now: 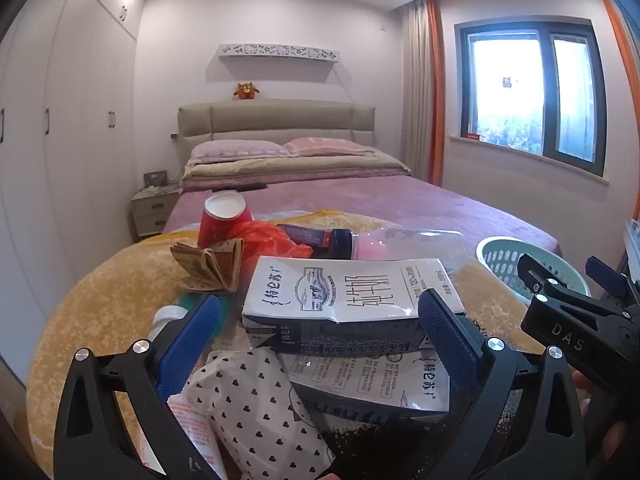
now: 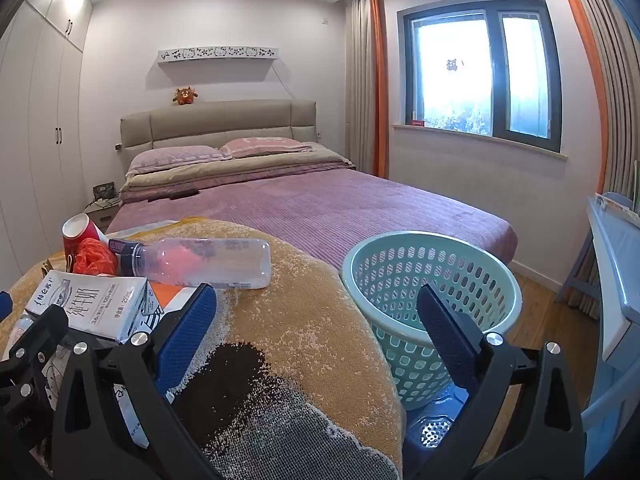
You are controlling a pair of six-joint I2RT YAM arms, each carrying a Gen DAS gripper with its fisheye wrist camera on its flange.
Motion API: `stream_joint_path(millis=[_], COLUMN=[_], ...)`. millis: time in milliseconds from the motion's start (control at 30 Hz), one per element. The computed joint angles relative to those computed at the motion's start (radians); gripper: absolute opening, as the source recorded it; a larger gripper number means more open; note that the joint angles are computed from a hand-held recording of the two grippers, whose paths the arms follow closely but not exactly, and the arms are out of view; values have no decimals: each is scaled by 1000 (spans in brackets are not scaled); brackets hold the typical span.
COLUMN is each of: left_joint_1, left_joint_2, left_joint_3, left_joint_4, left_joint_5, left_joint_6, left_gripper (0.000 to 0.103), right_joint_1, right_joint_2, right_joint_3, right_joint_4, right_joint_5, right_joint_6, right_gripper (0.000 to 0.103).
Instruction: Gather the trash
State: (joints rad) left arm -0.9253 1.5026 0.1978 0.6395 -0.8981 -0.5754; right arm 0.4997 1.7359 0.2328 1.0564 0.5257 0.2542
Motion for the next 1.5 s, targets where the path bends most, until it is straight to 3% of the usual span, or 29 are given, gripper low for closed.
stream_joint_path(millis=[233,567,1500], left_joint_1=[25,-25,-13], left_joint_2=[9,-9,23], left_joint_3=[10,16,8], left_joint_4=[21,-33,17], left_joint_5=[24,-15,0], left_joint_6=[30,2,21], left_gripper=[96,96,96], right_joint_1=[-1,0,-3], right_joint_2=[-2,-7,-4], right_joint_3=[0,-1,2], right_joint_4=[-3,-7,-7], right_joint_5=[-1,-1,-6], right_joint_6=[1,2,-1], right_gripper=[95,95,95])
